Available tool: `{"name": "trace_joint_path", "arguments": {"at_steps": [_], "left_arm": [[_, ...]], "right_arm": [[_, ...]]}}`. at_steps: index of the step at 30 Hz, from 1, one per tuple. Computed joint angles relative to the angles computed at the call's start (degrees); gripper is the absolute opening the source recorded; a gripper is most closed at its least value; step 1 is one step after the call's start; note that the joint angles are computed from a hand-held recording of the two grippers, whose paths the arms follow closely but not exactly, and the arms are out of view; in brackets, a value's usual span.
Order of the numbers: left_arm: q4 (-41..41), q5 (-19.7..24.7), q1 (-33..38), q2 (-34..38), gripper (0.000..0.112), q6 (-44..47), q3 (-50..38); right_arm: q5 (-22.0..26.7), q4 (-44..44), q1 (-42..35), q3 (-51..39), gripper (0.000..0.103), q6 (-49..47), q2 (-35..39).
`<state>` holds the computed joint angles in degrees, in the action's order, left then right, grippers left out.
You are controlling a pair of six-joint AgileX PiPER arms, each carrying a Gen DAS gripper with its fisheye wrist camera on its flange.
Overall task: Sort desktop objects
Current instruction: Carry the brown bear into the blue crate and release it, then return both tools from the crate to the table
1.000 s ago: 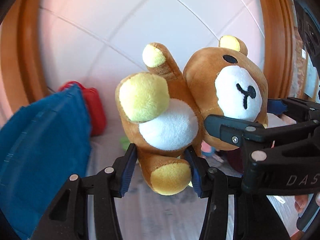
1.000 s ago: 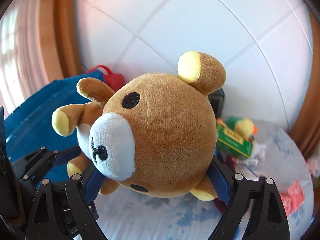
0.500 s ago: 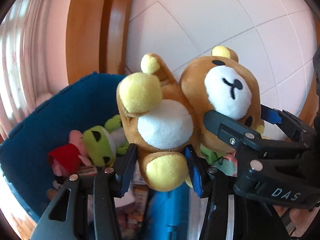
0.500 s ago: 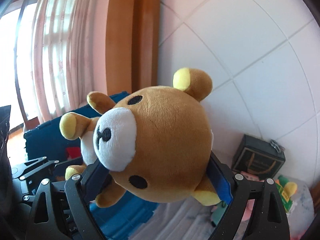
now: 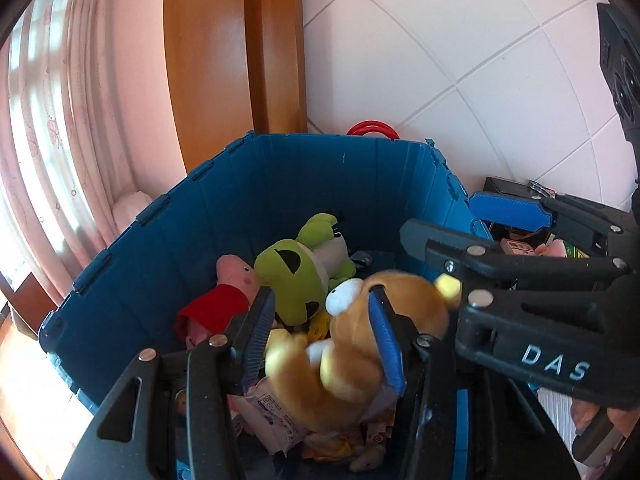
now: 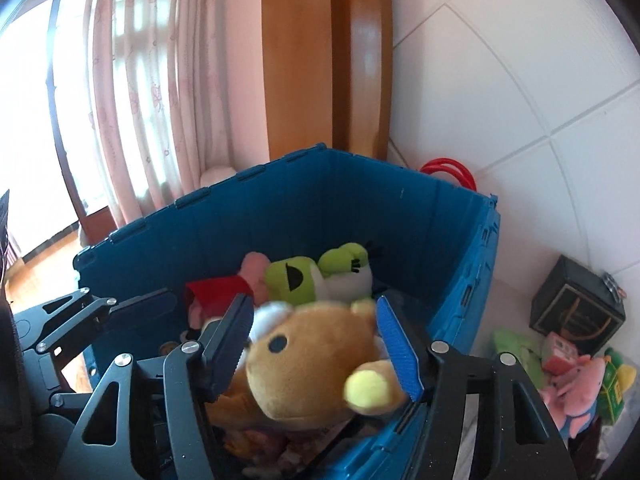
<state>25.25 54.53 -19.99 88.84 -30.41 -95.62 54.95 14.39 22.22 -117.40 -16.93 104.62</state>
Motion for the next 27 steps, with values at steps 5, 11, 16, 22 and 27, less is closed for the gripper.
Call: {"name": "trace_joint_path", "arguments": {"at_steps": [5, 11, 16, 22, 27], "left_arm": [[0.9, -1.3, -0.3, -2.4, 0.052, -0.2, 3.8], [5.3, -2.7, -3.6, -5.1, 0.068, -4.7, 7.3], [8.9, -2.5, -5.7, -6.4, 0.071, -8.6, 9.2], [12.8, -3.7, -7.7, -10.2, 0.071, -14.7, 13.5], [22.4, -3.0, -14.1, -12.7, 0.071, -23.1, 16.4]], "right_arm": [[-4.6, -4.6, 1.4, 5.9, 0.085, 3.1, -4.0], [-10.2, -5.9, -0.8, 16.4, 0.103, 3.5, -11.8], [-11.7, -3.2, -3.5, 21.6, 0.103, 2.0, -16.1], [-14.8, -6.6, -3.1, 27.9, 0.103, 3.4, -20.8], [-19.8, -8.7, -4.2, 35.4, 0.103, 4.9, -26.2]]}}
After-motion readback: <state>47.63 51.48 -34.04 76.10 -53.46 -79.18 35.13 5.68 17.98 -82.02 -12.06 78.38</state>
